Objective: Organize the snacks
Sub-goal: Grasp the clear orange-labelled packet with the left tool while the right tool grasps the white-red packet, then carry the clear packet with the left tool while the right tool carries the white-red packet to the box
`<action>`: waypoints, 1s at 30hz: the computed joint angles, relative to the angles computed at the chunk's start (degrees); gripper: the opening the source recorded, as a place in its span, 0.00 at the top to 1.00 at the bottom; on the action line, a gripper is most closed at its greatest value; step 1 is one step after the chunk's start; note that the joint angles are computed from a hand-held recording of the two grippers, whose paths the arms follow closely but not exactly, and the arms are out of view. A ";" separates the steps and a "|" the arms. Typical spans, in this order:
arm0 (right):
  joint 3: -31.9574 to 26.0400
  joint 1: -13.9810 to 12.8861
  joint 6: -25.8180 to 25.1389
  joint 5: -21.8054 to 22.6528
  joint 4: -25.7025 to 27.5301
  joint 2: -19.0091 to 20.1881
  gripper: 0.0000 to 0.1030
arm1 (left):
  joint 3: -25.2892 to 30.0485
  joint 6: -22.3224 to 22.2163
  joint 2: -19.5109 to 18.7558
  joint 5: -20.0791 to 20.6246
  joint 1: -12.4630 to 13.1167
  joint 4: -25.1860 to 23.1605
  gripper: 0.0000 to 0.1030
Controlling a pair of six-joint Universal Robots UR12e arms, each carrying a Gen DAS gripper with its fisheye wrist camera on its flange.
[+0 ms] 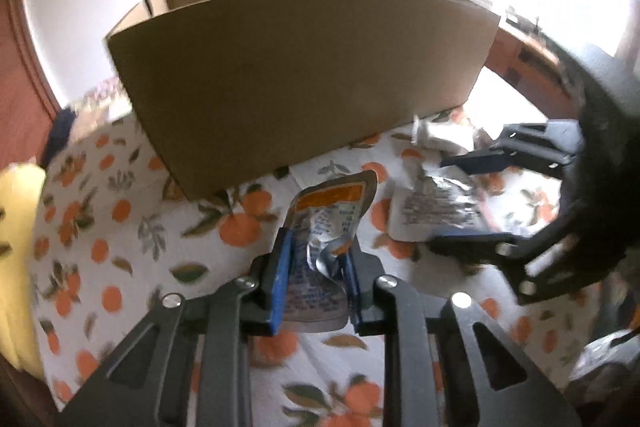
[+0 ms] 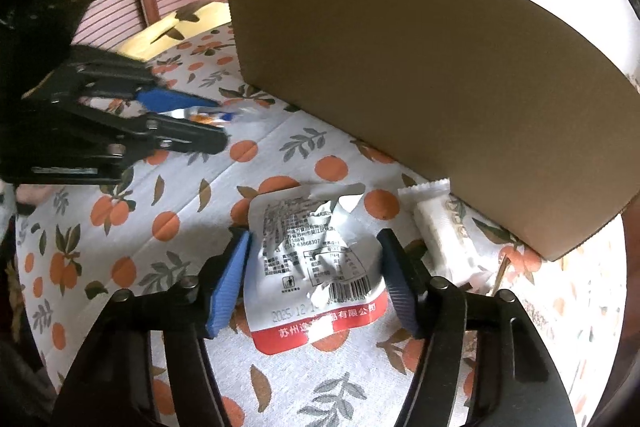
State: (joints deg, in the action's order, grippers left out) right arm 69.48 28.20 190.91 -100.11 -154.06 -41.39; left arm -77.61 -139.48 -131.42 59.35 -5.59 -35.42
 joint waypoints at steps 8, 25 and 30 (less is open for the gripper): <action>3.06 -0.15 5.07 2.45 -1.00 -2.49 0.41 | -6.11 -2.46 4.02 -1.06 0.59 4.72 0.79; 12.11 2.19 10.94 -6.43 -7.84 -11.03 0.41 | -12.29 -4.22 11.63 -7.02 0.71 11.89 0.78; 14.48 2.95 12.94 -9.03 -9.87 -13.22 0.41 | -14.51 -5.61 13.74 -9.61 1.47 13.57 0.78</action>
